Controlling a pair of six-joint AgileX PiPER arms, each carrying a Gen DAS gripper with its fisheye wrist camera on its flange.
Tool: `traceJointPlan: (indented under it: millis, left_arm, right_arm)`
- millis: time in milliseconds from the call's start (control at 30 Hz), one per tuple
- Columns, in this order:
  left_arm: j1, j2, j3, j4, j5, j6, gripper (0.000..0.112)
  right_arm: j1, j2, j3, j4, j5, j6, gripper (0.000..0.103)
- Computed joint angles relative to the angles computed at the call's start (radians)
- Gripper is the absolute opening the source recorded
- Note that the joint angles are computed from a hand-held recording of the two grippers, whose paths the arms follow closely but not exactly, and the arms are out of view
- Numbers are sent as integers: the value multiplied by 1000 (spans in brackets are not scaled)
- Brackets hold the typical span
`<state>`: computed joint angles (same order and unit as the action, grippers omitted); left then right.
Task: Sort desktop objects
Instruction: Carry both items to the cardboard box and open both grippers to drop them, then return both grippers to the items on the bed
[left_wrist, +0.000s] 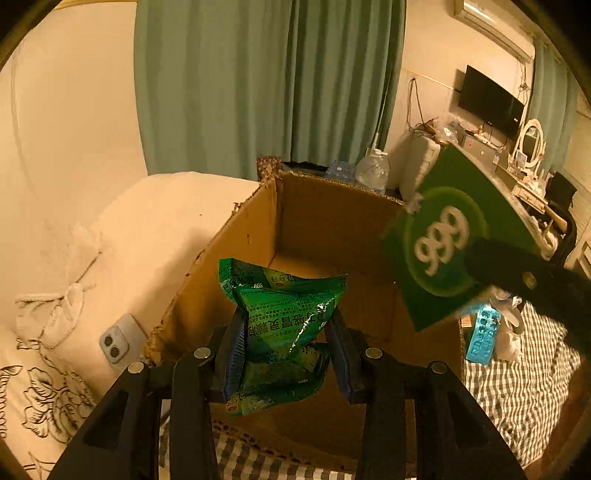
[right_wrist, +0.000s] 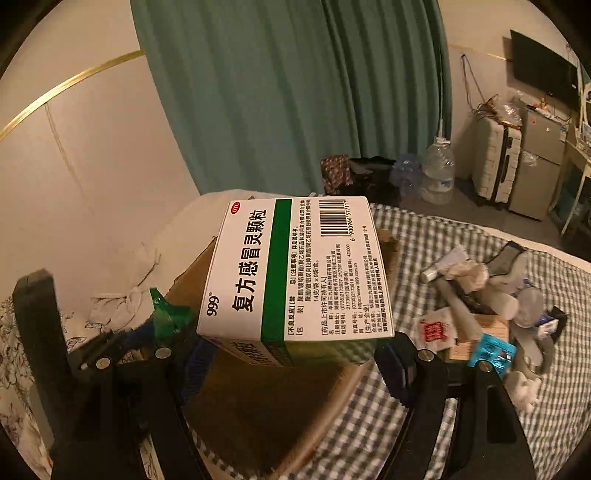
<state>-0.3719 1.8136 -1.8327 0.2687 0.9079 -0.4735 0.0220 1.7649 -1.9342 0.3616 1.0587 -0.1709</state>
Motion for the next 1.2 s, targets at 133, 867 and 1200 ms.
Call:
traceJointPlan:
  millis: [133, 867, 1200]
  left_arm:
    - [-1, -6, 28, 29, -27, -34, 85]
    - [-494, 115, -289, 254, 151, -312, 103]
    - [-588, 412, -558, 224, 276, -322, 103]
  right_arm:
    - [-8, 49, -74, 21, 35, 21, 96]
    - [-826, -290, 322, 301, 95, -488, 96]
    - [-1008, -169, 470, 396, 78, -639, 98]
